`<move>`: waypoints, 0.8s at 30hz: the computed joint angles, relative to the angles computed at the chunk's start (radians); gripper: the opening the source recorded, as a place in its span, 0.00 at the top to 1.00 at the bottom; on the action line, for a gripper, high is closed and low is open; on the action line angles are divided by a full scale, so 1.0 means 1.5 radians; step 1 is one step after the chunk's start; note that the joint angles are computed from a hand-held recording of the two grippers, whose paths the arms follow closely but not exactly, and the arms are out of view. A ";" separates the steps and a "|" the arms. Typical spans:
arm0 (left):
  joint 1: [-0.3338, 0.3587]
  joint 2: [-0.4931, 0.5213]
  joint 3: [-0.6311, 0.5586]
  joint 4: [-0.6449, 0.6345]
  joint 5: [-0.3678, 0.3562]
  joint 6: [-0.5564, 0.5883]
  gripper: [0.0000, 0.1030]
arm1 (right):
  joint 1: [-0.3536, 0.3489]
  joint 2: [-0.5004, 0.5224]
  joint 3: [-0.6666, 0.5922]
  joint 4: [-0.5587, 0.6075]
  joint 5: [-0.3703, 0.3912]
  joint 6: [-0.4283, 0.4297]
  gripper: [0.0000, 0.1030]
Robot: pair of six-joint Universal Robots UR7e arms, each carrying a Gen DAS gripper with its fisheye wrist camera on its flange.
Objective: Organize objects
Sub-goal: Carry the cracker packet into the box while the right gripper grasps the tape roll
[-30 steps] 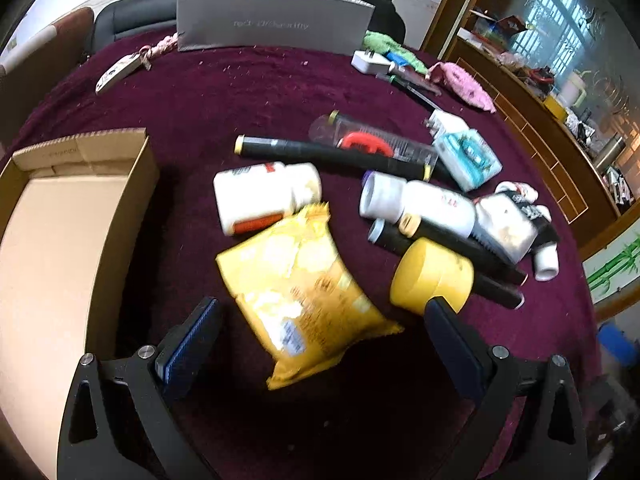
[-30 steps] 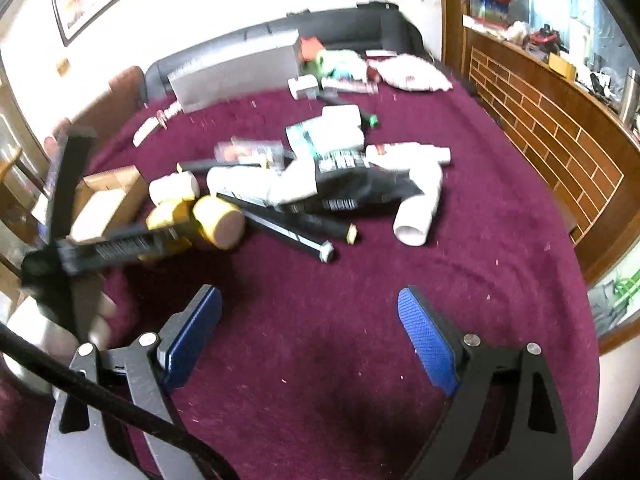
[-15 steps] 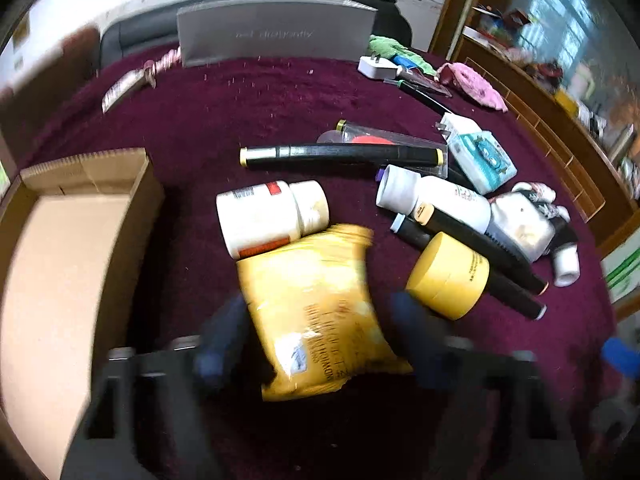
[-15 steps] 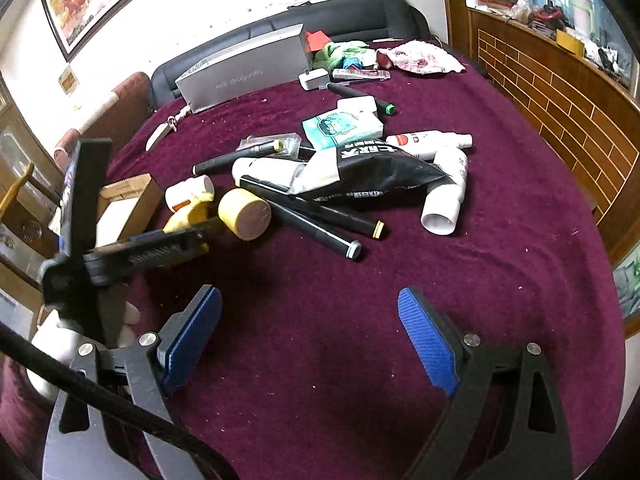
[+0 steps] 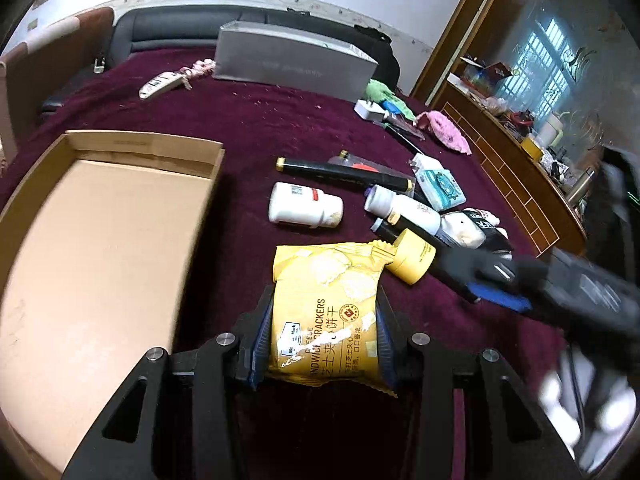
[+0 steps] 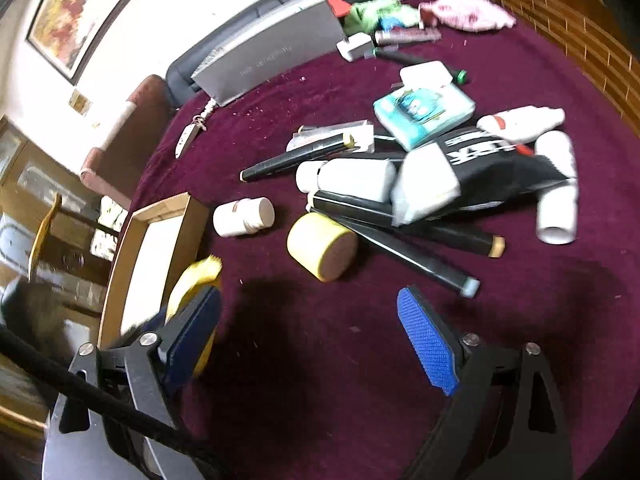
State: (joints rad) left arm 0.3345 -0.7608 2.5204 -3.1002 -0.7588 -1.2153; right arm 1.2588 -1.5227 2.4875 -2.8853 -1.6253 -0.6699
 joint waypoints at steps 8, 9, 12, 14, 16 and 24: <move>-0.056 -0.041 0.043 0.069 0.026 -0.086 0.63 | 0.065 0.113 -0.035 -0.065 -0.090 0.114 0.27; -0.060 -0.043 0.048 0.068 0.027 -0.090 0.63 | 0.073 0.123 -0.036 -0.079 -0.103 0.119 0.28; -0.068 -0.046 0.061 0.061 0.027 -0.100 0.63 | 0.099 0.158 -0.035 -0.138 -0.145 0.135 0.34; -0.071 -0.044 0.067 0.050 0.025 -0.105 0.63 | 0.110 0.175 -0.037 -0.171 -0.169 0.141 0.35; -0.074 -0.044 0.075 0.042 0.023 -0.111 0.63 | 0.116 0.189 -0.039 -0.193 -0.185 0.143 0.44; -0.100 -0.053 0.093 0.072 0.017 -0.159 0.63 | 0.093 0.167 -0.026 -0.191 -0.168 0.132 0.71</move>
State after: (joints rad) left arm 0.1849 -0.8402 2.6594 -2.9920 -0.7335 -1.4544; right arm 1.3983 -1.2716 2.4491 -3.1720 -1.8772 -0.4725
